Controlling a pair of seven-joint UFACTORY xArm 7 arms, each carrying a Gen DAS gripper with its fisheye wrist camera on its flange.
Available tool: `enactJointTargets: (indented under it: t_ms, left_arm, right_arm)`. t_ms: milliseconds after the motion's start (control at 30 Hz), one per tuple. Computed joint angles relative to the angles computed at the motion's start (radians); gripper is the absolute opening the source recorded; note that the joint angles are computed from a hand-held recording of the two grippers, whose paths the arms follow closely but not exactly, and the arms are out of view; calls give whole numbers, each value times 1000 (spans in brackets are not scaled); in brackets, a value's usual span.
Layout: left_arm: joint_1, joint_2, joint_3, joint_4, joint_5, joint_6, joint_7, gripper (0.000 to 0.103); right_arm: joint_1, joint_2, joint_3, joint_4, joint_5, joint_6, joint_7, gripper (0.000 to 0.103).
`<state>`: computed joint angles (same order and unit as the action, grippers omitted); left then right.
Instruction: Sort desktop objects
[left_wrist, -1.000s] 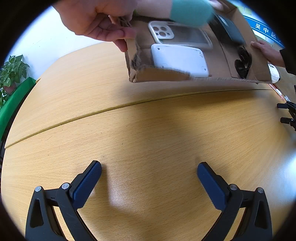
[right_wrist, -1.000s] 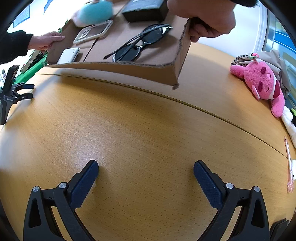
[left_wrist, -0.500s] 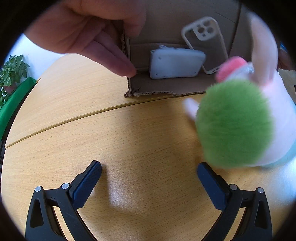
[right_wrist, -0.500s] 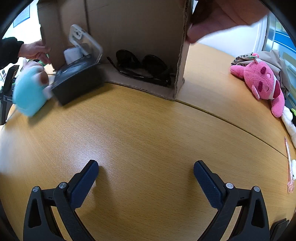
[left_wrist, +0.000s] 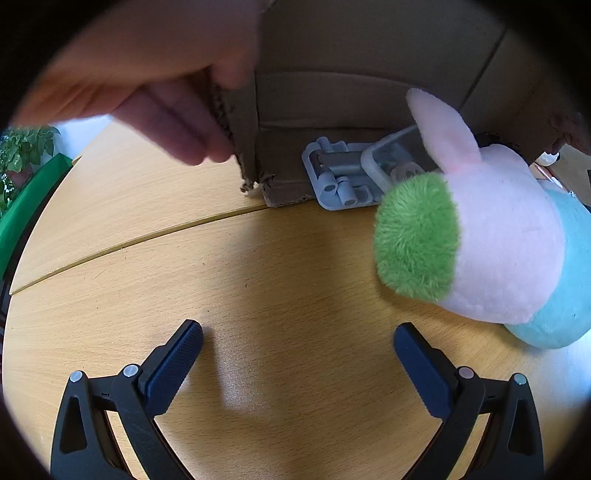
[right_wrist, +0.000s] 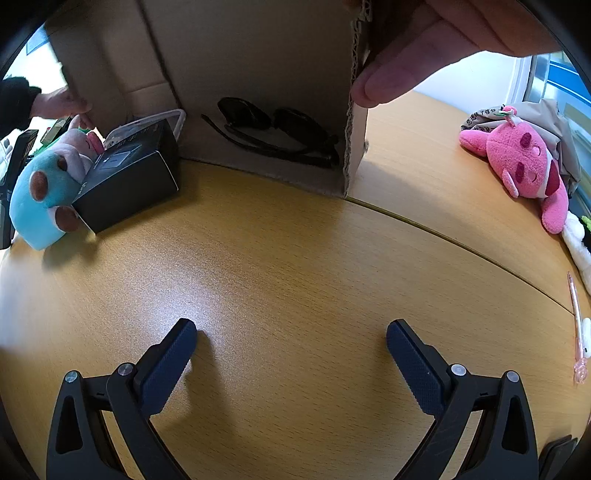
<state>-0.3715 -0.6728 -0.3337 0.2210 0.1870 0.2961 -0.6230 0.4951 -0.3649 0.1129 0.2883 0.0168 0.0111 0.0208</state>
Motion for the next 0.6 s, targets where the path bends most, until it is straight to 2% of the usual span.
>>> enactJointTargets:
  t_ms: [600]
  left_arm:
    - [-1,-2,0,-3,3,-1,-4,103]
  right_arm:
    - [7,-2,-13,1,7,3,-14,103]
